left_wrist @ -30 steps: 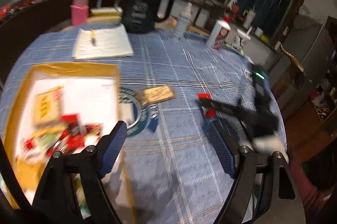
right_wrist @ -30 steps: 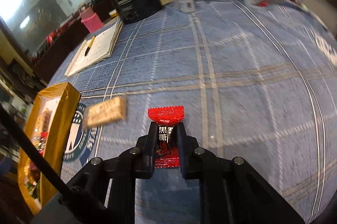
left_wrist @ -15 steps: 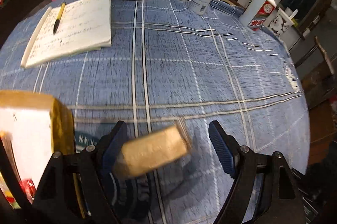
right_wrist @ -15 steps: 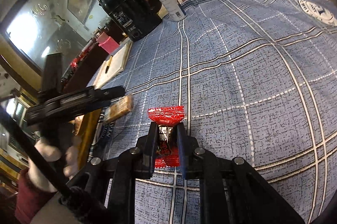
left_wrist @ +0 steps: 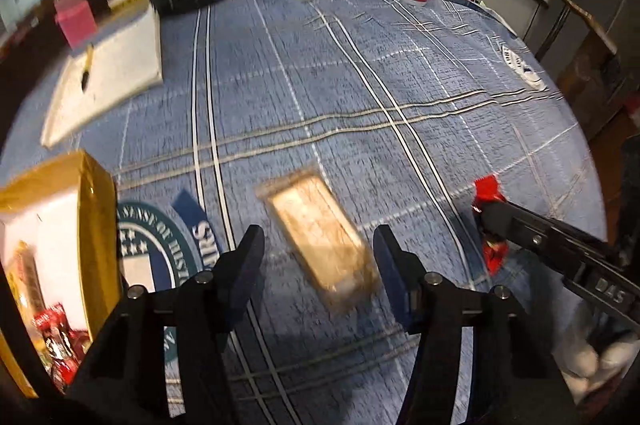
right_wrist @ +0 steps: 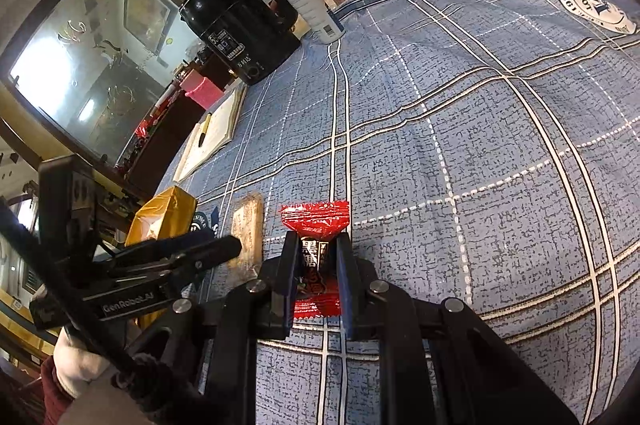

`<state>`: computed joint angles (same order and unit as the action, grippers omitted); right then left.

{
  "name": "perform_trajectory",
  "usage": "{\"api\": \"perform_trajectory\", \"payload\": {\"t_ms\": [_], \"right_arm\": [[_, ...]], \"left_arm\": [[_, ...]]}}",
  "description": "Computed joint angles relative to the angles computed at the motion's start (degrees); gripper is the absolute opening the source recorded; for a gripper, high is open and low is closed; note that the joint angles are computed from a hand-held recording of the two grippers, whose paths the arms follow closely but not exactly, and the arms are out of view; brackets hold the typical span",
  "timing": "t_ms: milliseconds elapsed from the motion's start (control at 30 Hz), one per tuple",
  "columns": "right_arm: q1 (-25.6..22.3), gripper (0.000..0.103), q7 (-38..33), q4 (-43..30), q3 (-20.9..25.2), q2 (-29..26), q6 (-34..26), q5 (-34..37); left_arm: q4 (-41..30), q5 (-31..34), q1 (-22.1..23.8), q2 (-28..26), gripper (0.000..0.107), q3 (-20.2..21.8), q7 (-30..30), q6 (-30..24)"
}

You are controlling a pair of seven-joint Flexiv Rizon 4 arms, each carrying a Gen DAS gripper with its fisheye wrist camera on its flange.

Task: Organize snacks
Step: 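Grasp the wafer bar with the left tool while the right tool holds the red candy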

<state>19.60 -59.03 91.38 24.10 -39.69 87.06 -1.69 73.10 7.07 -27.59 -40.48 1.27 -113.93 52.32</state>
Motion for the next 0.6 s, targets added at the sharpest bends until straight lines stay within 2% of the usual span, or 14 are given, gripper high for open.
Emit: {"api": "perform_trajectory", "payload": {"t_ms": [133,233,300,333,467,600], "right_arm": [[0.84,0.016,0.53,0.34,-1.23,0.24,0.42,-0.28],[0.84,0.016,0.66,0.33,-1.3,0.17,0.5,-0.48],[0.94,0.016,0.67,0.44,-1.49,0.16,0.64,-0.72],[0.83,0.016,0.64,0.43,-1.34,0.11,0.73,-0.75],[1.29,0.016,1.19,0.82,-2.14,0.3,1.3,-1.07],[2.47,0.016,2.36,1.41,-3.9,0.58,2.11,-1.87]], "left_arm": [[-4.49,0.23,-0.87,-3.12,0.062,0.56,-0.75,-3.34],[-7.15,3.12,-2.8,-4.51,0.063,2.78,-2.97,-5.22],[-6.51,3.88,-2.86,-4.16,0.051,2.71,-3.9,-4.26],[-6.21,4.33,-2.92,-3.94,0.035,2.77,-4.22,-3.71],[-4.45,4.85,-3.11,-2.9,0.035,2.83,-6.06,-1.98],[0.16,5.16,-3.18,-0.19,0.035,2.61,-9.0,2.59]]}}
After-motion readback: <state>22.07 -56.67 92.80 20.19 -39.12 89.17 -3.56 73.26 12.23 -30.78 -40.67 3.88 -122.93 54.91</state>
